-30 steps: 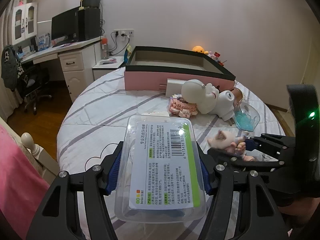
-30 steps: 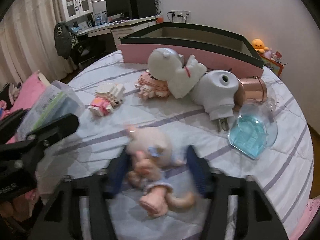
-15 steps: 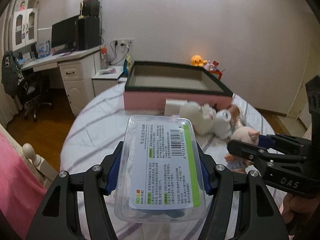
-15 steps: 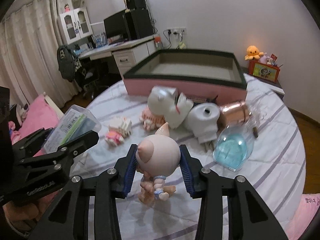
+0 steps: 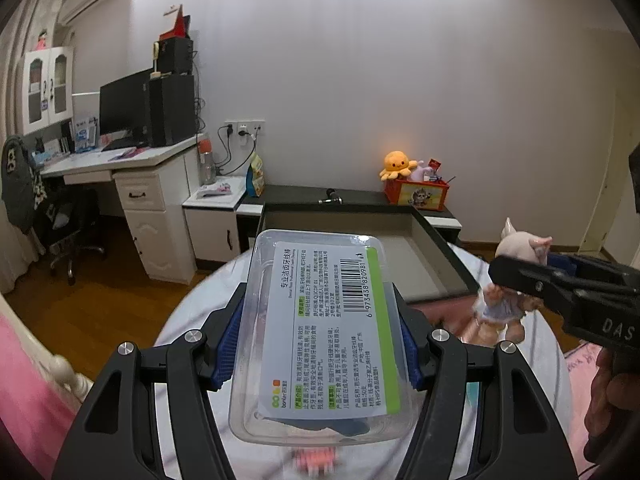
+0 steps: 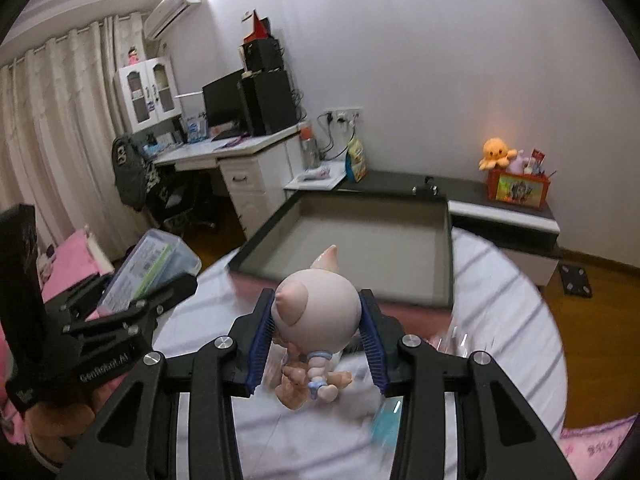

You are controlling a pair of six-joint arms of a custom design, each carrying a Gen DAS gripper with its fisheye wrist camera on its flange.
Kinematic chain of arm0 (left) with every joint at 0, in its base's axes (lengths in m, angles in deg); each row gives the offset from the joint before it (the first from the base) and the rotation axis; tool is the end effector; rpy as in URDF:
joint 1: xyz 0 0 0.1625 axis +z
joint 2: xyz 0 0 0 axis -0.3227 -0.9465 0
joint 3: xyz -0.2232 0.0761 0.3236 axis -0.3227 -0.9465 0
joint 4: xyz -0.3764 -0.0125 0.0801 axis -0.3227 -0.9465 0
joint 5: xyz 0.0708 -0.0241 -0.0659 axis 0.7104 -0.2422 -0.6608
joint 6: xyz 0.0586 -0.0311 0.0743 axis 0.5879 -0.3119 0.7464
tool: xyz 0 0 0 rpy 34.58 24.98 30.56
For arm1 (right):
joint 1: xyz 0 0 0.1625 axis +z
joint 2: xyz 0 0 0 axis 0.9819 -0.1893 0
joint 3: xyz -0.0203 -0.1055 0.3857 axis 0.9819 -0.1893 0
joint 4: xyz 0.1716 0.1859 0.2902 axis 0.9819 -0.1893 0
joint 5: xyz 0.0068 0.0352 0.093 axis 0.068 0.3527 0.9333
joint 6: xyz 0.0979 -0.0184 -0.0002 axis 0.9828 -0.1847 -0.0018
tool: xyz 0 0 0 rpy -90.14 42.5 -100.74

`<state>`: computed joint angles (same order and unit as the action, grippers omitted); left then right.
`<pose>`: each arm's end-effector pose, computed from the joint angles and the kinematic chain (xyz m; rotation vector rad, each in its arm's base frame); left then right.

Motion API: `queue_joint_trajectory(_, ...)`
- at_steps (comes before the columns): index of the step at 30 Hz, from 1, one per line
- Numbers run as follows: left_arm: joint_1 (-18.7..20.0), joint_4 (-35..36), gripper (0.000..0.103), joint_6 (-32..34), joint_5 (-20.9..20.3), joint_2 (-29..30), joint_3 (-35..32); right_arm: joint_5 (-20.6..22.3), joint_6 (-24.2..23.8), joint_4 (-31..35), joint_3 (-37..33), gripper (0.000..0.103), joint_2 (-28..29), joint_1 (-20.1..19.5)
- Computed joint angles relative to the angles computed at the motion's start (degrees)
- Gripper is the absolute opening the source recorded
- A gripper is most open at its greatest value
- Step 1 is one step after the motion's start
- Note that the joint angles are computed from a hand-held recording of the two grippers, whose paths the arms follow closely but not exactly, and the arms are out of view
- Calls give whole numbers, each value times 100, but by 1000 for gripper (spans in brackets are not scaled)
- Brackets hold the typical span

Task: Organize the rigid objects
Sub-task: 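Carry the clear box and pig doll into the pink box tray and release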

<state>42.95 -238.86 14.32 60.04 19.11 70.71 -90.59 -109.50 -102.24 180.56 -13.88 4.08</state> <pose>-0.3787 -0.4154 0.0175 0.5221 2.1576 -1.2189 0.0809 -0.4414 0.3339 0.8670 -2.4491 0.9995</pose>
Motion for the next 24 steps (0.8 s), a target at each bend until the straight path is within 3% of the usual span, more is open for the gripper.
queue_joint_trajectory(7,776,260,65,924,-174,501,-1411,-654,465,41,-1266,42,1176,252)
queue_joint_trajectory(15,1408,1316,65,780,-663,988,-2495,-1116,678,133,-1930,43,1954,153)
queue_joint_trajectory(17,1442,1420,73,753,-662,1039,-2551,-1149,669,19,-1928,44,2005,121)
queue_joint_trajectory(19,1406,1269,95,796,-506,1053,-2490,-1124,652,-93,-1910,64,1987,116)
queue_joint_trajectory(20,1363,1134,98,816,-399,1051,-2418,-1090,653,-164,-1875,86,1953,114)
queue_joint_trajectory(23,1236,692,103,884,-212,958,-2152,-1077,708,-190,-1870,92,1872,168)
queue_joint_trajectory(24,1193,600,103,877,-193,900,-2043,-1175,747,-212,-1858,102,1852,207)
